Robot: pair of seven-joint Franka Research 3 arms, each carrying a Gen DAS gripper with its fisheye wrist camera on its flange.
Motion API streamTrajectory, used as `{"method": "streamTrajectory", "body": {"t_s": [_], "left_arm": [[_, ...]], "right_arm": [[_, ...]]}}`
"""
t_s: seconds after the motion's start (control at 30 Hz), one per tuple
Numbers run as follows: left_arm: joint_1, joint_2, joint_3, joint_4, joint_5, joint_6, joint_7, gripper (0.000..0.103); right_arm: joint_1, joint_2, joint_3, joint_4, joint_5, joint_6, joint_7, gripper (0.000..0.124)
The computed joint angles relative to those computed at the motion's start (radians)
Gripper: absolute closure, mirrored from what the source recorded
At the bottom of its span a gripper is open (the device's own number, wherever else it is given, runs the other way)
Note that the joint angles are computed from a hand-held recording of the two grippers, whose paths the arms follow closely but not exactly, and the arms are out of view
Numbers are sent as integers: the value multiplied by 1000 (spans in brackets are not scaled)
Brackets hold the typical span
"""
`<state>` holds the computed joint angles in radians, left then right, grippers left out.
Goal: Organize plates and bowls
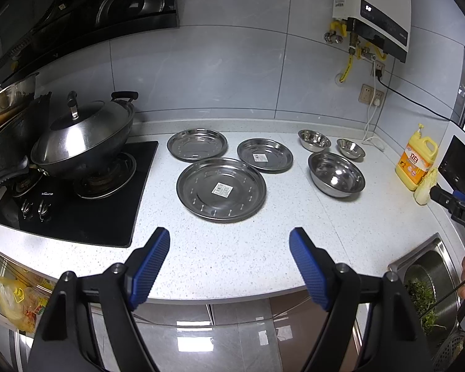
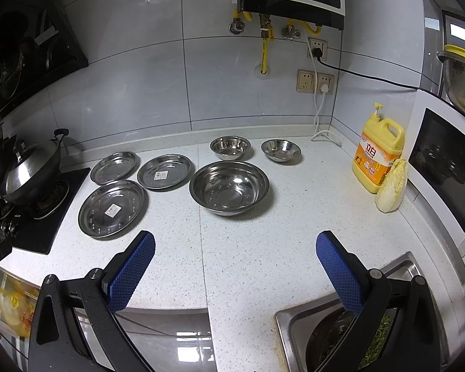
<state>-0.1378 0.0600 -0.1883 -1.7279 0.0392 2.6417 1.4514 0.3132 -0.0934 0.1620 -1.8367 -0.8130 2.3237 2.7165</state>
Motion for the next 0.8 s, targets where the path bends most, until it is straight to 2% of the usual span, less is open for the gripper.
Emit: {"method": "streamTrajectory", "body": {"t_s": [0.8], "left_arm": [[-3, -11, 0, -8, -17, -13, 8, 24]], "right_arm": [[-1, 3, 4, 3, 8, -9, -8, 22]]}}
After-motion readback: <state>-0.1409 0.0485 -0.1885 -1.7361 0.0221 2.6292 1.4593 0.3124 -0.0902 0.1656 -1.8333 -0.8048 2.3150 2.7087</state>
